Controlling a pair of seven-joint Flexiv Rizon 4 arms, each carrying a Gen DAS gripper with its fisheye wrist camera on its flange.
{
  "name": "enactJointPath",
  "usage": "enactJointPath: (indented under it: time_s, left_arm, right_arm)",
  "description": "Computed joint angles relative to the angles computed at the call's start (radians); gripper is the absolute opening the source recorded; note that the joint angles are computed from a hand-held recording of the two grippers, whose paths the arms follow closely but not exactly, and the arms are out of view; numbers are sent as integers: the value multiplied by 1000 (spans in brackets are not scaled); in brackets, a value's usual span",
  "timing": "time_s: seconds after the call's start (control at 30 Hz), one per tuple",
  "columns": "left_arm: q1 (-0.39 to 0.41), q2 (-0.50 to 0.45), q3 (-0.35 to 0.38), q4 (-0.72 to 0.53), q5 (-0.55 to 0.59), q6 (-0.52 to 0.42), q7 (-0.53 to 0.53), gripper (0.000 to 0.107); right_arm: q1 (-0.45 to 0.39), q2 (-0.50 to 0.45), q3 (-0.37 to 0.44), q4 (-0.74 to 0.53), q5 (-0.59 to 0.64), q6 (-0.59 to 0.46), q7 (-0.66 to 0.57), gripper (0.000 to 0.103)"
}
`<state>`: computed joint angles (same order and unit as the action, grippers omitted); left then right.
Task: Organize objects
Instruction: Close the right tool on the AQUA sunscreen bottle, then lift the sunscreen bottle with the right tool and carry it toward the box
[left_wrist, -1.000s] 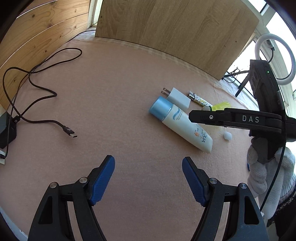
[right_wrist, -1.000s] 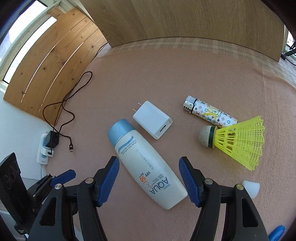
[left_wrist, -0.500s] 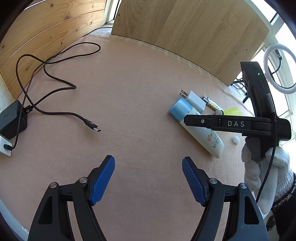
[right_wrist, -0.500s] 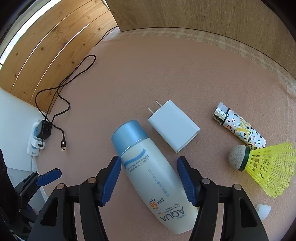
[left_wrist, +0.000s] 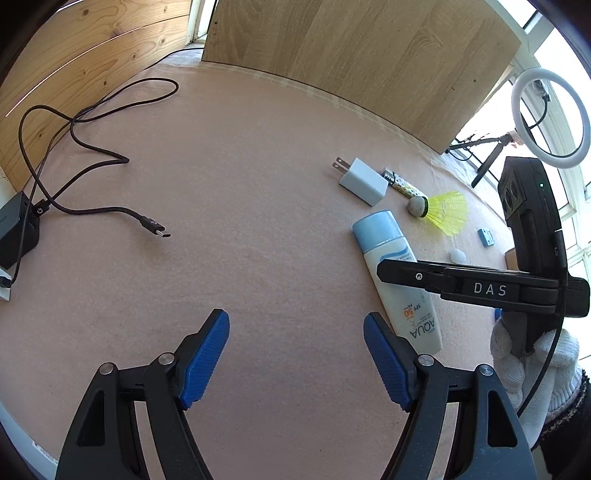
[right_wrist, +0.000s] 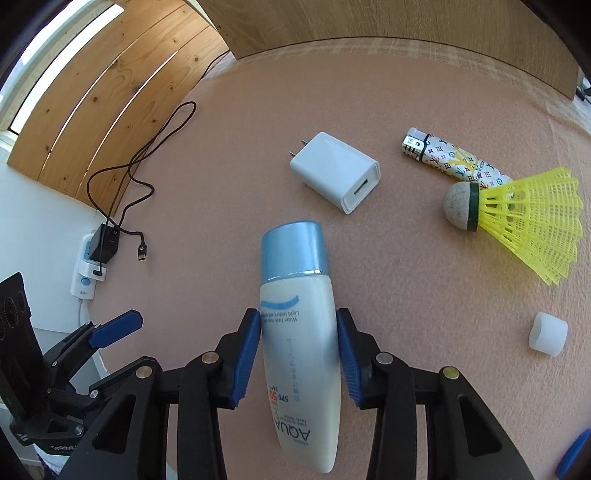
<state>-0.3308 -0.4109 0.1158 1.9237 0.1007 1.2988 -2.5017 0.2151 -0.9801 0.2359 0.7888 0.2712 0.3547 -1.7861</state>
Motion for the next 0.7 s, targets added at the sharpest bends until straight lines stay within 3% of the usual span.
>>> enactJointPath:
  time_s: [0.23, 0.47, 0.57, 0.63, 0.7]
  left_arm:
    - [0, -47, -72, -59, -43, -15, 104, 78]
    - [4, -92, -139, -94, -125, 19, 223, 78]
    - [14, -110, -173, -99, -179, 44, 279, 78]
    - [11, -123, -180, -107, -205, 57, 303, 78]
    - [15, -139, -196, -115, -237, 73, 326, 78]
  right_arm:
    - [-85, 116, 16, 211, 75, 87, 34, 36]
    - [-118, 170, 19, 298, 92, 98, 24, 37]
    - [-117, 178, 9, 303, 84, 89, 38, 41]
    - [-115, 189, -3, 319, 72, 105, 51, 51]
    - [-123, 191, -1, 320, 72, 108, 52, 51]
